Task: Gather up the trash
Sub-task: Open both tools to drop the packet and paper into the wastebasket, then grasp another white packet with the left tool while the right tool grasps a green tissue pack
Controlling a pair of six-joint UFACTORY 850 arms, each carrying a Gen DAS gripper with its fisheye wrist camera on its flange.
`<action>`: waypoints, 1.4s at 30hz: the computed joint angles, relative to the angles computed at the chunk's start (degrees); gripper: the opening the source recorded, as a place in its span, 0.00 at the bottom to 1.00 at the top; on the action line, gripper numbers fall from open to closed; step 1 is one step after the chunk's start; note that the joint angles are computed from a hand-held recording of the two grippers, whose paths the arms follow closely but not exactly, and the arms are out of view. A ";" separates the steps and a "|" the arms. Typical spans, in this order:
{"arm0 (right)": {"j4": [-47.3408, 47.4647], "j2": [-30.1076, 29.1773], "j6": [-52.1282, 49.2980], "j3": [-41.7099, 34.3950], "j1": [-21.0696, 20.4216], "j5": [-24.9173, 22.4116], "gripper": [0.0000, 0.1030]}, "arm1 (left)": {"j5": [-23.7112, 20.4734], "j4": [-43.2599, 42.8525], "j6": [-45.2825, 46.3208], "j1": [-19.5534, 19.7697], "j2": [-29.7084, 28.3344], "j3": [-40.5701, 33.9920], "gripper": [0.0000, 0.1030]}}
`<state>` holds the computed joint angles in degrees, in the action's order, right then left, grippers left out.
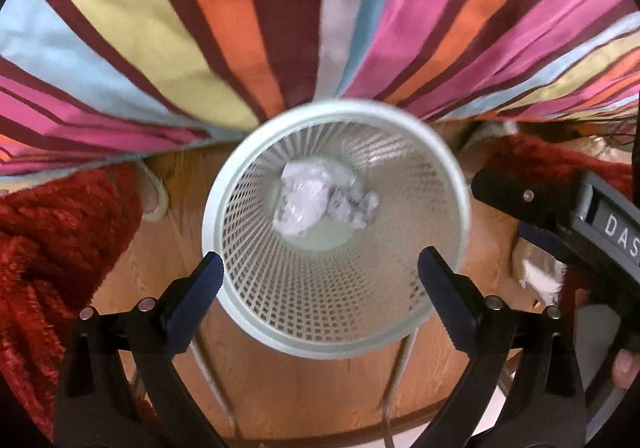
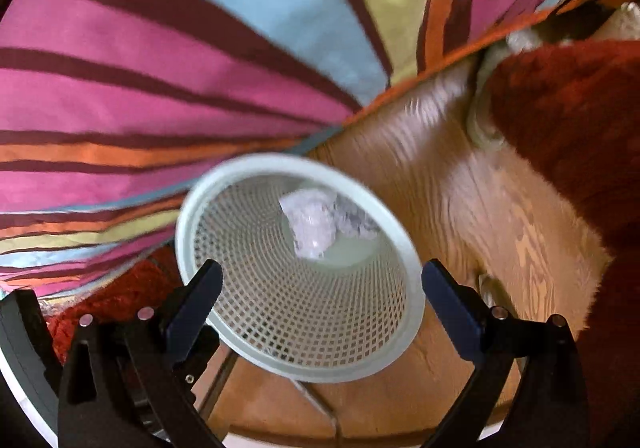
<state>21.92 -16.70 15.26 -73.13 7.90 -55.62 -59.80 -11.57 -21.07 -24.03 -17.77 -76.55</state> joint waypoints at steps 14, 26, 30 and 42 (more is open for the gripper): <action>-10.75 10.40 -6.69 -4.11 1.11 15.20 0.93 | 10.70 12.86 -5.39 -1.90 11.01 -1.42 0.92; -13.95 7.84 -11.27 -12.79 3.34 25.05 0.93 | 18.82 31.97 -11.26 2.78 9.28 -10.36 0.92; -12.87 4.53 -12.54 -17.77 3.50 23.64 0.93 | 19.25 33.30 -9.98 5.05 5.00 -16.56 0.92; -7.44 -7.86 -19.15 -33.25 4.10 15.32 0.93 | 19.01 29.86 0.02 9.60 -9.12 -35.62 0.92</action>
<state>14.48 -24.55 -3.88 -106.38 11.99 -40.30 -40.79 18.29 -21.04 -14.43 -26.89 -112.18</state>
